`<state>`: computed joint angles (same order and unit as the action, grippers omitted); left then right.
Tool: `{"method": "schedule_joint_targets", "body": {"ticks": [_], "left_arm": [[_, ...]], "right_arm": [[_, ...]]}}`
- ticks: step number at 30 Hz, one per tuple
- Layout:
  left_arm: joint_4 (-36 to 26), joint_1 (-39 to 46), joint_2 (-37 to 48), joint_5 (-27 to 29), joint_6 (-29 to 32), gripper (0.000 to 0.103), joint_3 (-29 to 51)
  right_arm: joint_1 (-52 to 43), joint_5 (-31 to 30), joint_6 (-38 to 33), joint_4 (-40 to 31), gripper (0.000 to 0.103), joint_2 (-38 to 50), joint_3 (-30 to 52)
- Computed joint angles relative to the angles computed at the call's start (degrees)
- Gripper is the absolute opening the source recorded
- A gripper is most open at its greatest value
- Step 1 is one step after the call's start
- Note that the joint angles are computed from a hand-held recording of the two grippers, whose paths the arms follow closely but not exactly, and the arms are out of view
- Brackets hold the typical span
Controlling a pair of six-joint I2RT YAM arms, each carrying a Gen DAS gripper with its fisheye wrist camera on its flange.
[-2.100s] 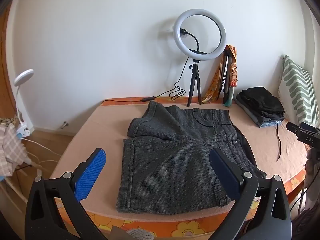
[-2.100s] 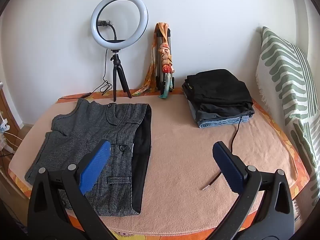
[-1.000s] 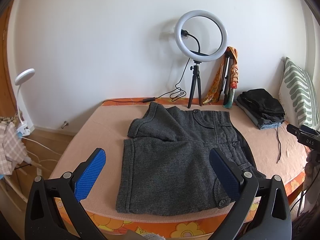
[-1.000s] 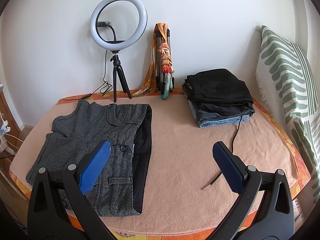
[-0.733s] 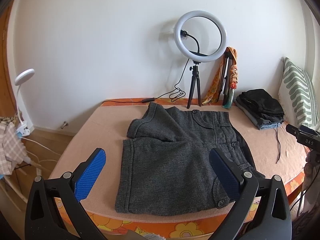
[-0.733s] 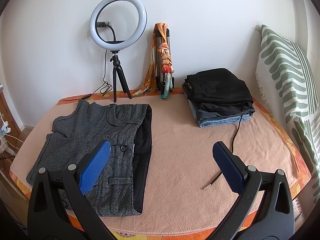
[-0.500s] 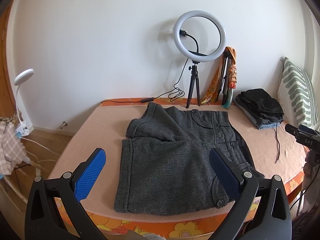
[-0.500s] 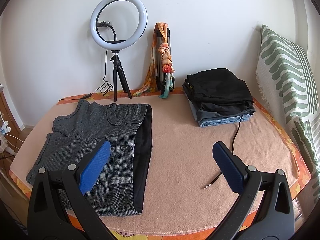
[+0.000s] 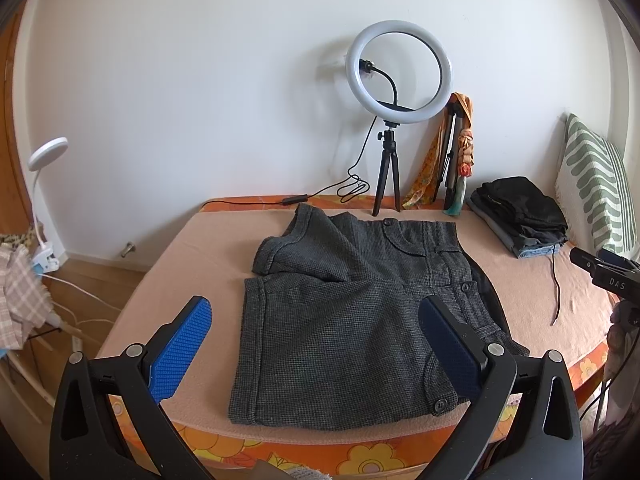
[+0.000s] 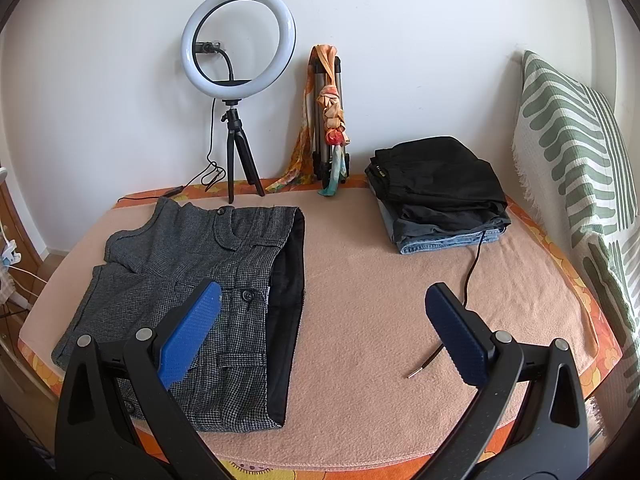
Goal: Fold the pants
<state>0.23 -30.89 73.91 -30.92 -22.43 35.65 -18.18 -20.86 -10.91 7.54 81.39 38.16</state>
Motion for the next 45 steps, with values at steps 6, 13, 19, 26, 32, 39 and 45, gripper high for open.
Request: {"method": "schedule_joint_targets", "body": {"ticks": [6,13,19,26,32,39,45], "left_arm": [[0.1,-0.1,-0.1,0.0,0.0,0.103,-0.3],[0.0,-0.2,-0.1,-0.2,-0.1,0.103,-0.3],[0.0,-0.1,-0.2,-0.1,0.0,0.103,-0.3],[-0.1,0.0,-0.1,-0.1,0.2,0.103,-0.2],[-0.6,1.6,-0.1,1.1,0.4,0.103,0.0],[-1.0,9.9,0.2,7.2,1.7,0.103,-0.1],[1.4,17.3,2.1,14.4,3.1,0.102,-0.9]], "right_arm": [[0.0,0.0,0.0,-0.2,0.103,0.0,0.1],[0.0,0.0,-0.1,-0.1,0.103,0.0,0.1],[-0.1,-0.1,0.0,0.1,0.103,-0.1,-0.2],[0.0,0.0,0.0,-0.1,0.103,-0.1,-0.1],[0.1,0.0,0.1,-0.1,0.103,-0.1,0.0],[-0.1,0.3,0.1,-0.1,0.103,1.0,0.4],[0.1,0.0,0.4,-0.7,0.103,2.3,1.8]]}}
